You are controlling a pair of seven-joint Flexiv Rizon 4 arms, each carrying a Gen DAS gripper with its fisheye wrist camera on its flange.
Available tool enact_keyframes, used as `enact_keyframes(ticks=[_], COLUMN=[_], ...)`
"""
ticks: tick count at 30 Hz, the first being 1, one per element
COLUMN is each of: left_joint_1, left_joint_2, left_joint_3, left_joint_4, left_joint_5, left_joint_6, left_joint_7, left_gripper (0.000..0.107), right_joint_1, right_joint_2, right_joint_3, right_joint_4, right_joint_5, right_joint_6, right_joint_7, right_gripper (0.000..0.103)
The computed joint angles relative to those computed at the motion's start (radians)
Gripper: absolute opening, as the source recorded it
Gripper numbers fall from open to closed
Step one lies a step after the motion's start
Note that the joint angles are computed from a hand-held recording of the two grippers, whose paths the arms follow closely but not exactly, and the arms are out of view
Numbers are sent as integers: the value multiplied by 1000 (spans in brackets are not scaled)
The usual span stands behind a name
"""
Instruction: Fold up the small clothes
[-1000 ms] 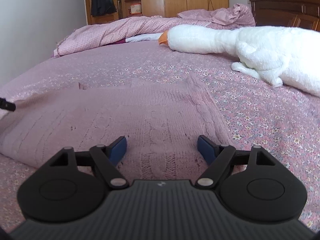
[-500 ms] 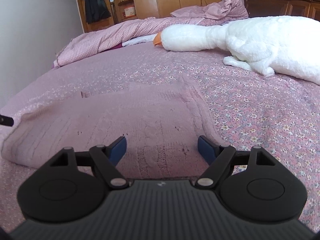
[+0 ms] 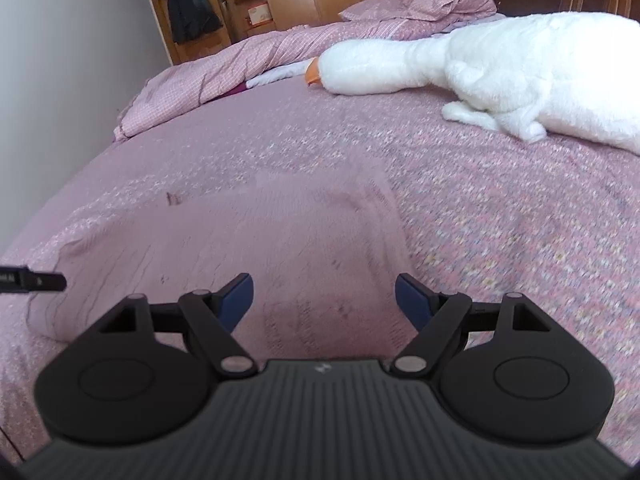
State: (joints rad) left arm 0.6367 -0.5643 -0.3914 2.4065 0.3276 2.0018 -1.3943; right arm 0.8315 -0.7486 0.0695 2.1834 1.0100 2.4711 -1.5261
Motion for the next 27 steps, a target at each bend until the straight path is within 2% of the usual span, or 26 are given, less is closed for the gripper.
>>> enact_keyframes(ticks=[2,5,9,11,14,20,23,26,27], left_joint_1=[2,-33,-70,-76,-88,-104,-103,-114,-121], left_joint_2=[-17,-39,-49,-48,-47,-35,-26,-22,-22], left_joint_3=[-14,9,43,49,60,72,67,74,79], left_joint_4=[-9,-16,-19,-21,-21,-23,-23,-25,-24], left_joint_5=[-9,-43,-55,-53,-57,-66,-75,-86,-92], left_joint_6=[-29,-24,2,0,0,-19,-40,-49,-47], left_joint_7=[-2,-6,-11,-11,-12,-13,-5,10,13], left_gripper=[103,103,103,103,103,103,103,103,103], right_joint_1=[-24,-77,-186,-231,-229,-171,-180,-321,-342], right_joint_2=[-2,-11,-42,-74,-122,-126,-102,-132,-142], right_joint_3=[6,20,75,102,95,39,40,121,133], right_joint_4=[9,29,77,95,103,119,128,180,182], right_joint_5=[-25,-90,-263,-344,-386,-392,-410,-660,-695], right_joint_6=[7,-3,8,46,125,123,99,231,250], right_joint_7=[23,88,263,346,417,466,503,631,651], right_gripper=[80,80,80,80,81,82,86,85,85])
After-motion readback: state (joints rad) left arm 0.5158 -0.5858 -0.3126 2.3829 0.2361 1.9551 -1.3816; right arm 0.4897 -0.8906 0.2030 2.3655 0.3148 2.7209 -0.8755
